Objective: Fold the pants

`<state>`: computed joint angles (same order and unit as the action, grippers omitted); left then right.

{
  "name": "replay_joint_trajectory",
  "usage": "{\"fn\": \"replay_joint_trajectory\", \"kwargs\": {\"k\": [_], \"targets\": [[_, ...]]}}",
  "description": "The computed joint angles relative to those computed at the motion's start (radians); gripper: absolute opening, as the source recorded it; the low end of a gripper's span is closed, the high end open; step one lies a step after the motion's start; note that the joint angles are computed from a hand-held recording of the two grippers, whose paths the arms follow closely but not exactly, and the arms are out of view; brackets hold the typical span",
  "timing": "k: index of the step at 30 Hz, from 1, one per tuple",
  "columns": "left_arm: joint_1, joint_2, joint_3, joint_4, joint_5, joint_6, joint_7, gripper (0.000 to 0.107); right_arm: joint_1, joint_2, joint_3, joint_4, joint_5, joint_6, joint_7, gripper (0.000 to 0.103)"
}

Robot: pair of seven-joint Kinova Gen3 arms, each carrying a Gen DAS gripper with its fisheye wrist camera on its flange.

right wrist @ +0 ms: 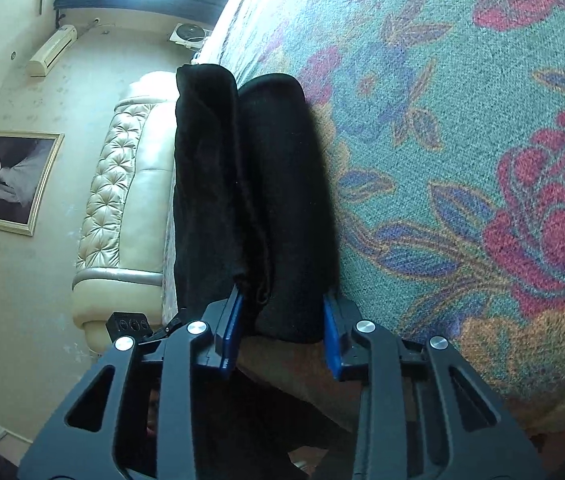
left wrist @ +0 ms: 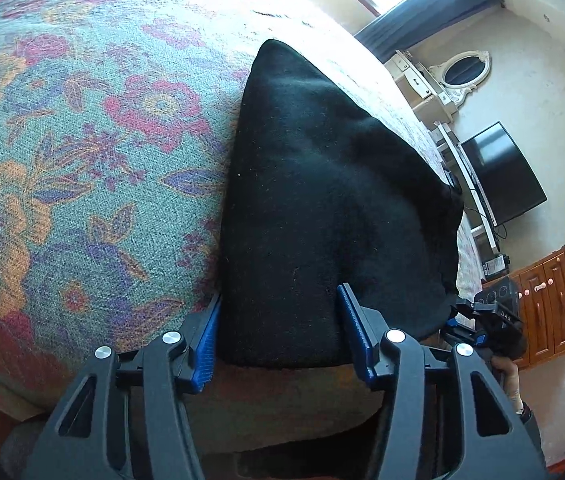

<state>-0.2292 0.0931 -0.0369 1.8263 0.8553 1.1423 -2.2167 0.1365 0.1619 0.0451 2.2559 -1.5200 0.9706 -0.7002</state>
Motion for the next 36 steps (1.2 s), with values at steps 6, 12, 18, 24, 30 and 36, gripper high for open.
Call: {"fn": "replay_joint_trajectory", "kwargs": {"k": [6,12,18,24,30,36], "targets": [[0.003,0.000,0.002,0.004,0.002,-0.007,-0.006,0.054,0.015,0.011,0.007,0.007,-0.002,0.026,0.027,0.032],[0.008,-0.006,0.003,0.005,-0.004,-0.013,-0.008,0.054,0.031,0.018,0.013,0.013,0.002,0.049,0.042,0.032],[0.028,-0.021,0.006,-0.018,-0.049,-0.019,0.008,0.054,0.062,0.036,0.023,-0.005,0.045,0.106,0.045,0.034],[0.036,-0.057,0.000,-0.065,-0.119,-0.025,0.009,0.062,0.084,-0.074,0.045,-0.038,0.166,0.048,-0.020,0.069],[0.004,0.045,-0.029,-0.156,0.000,0.017,-0.112,0.076,0.085,-0.009,0.044,-0.124,0.156,0.029,-0.004,0.088],[-0.054,0.303,0.076,-0.366,0.028,0.102,-0.038,0.076,0.114,0.142,-0.015,-0.261,0.102,0.101,0.033,0.090]]}}
